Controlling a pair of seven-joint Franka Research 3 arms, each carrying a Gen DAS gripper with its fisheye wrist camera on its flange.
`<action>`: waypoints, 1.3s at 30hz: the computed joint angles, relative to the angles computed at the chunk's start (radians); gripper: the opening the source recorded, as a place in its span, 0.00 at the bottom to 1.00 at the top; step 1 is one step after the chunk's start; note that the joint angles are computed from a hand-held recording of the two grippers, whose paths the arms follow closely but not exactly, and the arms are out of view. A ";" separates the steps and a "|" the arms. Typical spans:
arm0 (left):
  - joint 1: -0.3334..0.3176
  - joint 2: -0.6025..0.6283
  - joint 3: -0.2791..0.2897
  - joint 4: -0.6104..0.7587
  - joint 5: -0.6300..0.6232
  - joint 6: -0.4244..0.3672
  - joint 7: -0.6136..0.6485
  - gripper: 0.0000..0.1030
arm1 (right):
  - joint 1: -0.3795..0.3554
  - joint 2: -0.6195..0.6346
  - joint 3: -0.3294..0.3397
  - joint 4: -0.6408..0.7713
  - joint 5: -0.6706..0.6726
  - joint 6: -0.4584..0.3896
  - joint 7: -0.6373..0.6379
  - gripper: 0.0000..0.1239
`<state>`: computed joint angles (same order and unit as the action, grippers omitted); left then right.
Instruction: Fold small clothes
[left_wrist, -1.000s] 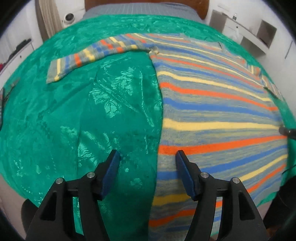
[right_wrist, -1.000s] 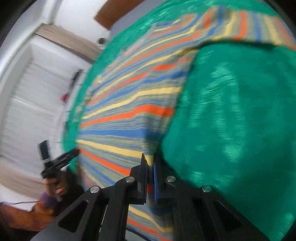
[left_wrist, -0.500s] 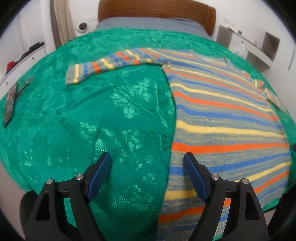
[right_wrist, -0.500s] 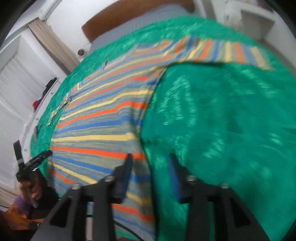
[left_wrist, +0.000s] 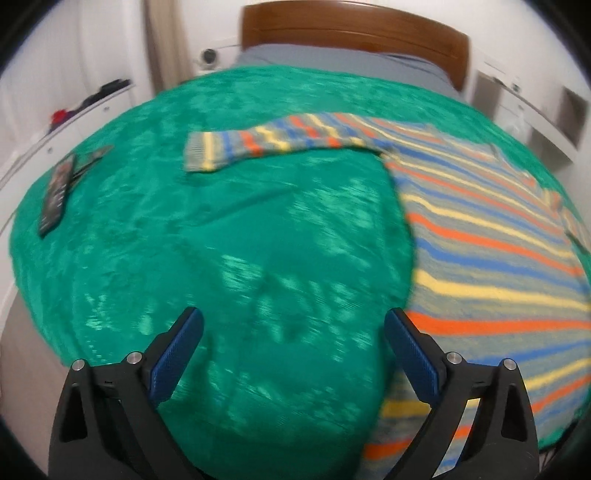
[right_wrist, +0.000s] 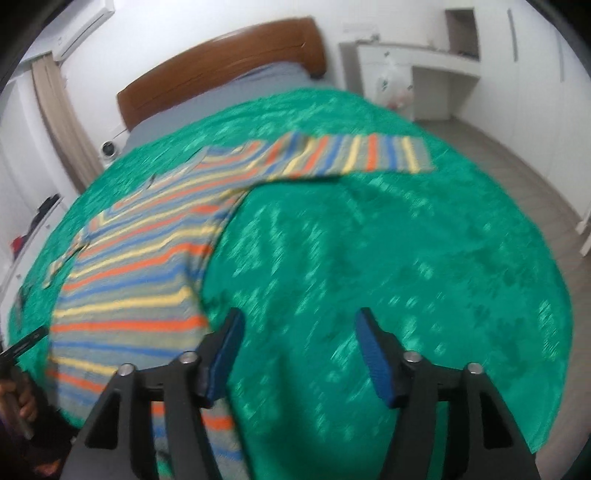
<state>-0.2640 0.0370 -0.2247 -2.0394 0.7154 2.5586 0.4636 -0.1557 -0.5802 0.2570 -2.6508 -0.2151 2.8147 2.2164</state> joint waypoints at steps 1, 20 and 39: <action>0.002 0.003 0.003 0.002 -0.008 -0.007 -0.007 0.96 | -0.028 0.013 0.025 0.010 -0.020 0.001 0.020 0.58; 0.019 0.035 0.025 -0.030 -0.142 0.076 -0.009 1.00 | 0.027 0.130 -0.028 0.014 0.024 0.025 0.020 0.83; 0.019 0.052 0.020 -0.001 -0.194 0.039 0.094 1.00 | 0.032 0.155 -0.018 0.058 -0.081 -0.054 0.096 0.83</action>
